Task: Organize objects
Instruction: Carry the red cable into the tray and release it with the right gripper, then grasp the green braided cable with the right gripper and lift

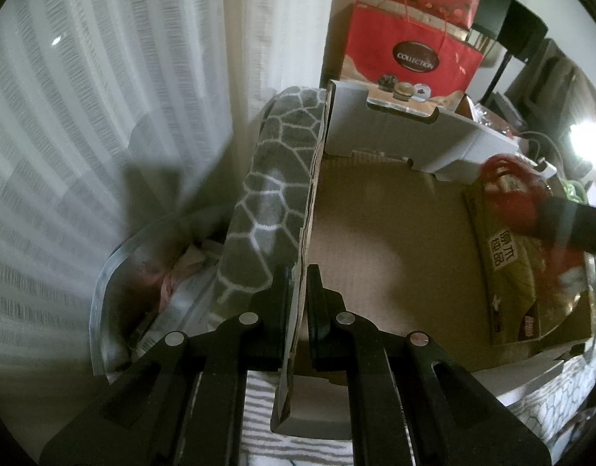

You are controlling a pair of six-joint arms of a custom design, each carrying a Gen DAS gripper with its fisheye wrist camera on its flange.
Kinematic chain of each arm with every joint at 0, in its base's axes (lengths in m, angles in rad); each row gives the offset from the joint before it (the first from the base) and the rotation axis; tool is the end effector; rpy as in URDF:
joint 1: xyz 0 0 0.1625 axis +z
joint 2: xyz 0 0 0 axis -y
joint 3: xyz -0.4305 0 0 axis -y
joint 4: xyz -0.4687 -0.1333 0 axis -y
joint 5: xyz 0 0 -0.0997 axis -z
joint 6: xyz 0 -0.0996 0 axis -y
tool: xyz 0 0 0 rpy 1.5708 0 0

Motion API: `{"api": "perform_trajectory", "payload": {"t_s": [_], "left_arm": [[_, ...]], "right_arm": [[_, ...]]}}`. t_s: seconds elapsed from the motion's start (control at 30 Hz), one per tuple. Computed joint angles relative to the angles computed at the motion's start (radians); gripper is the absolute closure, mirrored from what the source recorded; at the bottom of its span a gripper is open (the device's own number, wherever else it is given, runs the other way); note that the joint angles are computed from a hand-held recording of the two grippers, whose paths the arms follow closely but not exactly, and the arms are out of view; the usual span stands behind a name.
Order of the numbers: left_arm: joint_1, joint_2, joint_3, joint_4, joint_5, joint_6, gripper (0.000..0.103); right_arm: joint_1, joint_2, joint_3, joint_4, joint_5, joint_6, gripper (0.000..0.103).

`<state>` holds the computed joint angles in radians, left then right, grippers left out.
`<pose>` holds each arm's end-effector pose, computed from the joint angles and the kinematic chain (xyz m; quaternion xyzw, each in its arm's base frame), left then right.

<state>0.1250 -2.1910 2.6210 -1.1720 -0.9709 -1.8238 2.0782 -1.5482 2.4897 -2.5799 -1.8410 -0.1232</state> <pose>-0.1575 -0.2108 0.1884 -0.0474 0.8813 -0.2945 0.3666 0.2835 -0.2904 0.1249 0.3028 -0.9429 0.0586 0.1257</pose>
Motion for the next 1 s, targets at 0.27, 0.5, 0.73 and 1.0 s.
{"api": "perform_trajectory", "payload": {"t_s": [0.27,0.5,0.73,1.0], "left_arm": [[-0.003,0.004,0.001,-0.003,-0.003,-0.004,0.095],[-0.005,0.004,0.001,-0.003,-0.004,-0.005,0.095],[-0.006,0.004,0.001,-0.003,-0.005,-0.009,0.095],[-0.008,0.010,-0.001,-0.007,-0.007,-0.011,0.095]], "right_arm": [[0.008,-0.025,0.000,-0.001,-0.039,-0.013,0.075],[-0.015,-0.110,-0.019,0.003,-0.145,-0.064,0.072],[-0.076,-0.151,-0.047,-0.010,-0.259,-0.111,0.066],[-0.157,-0.162,-0.060,-0.053,-0.340,-0.158,0.058]]}}
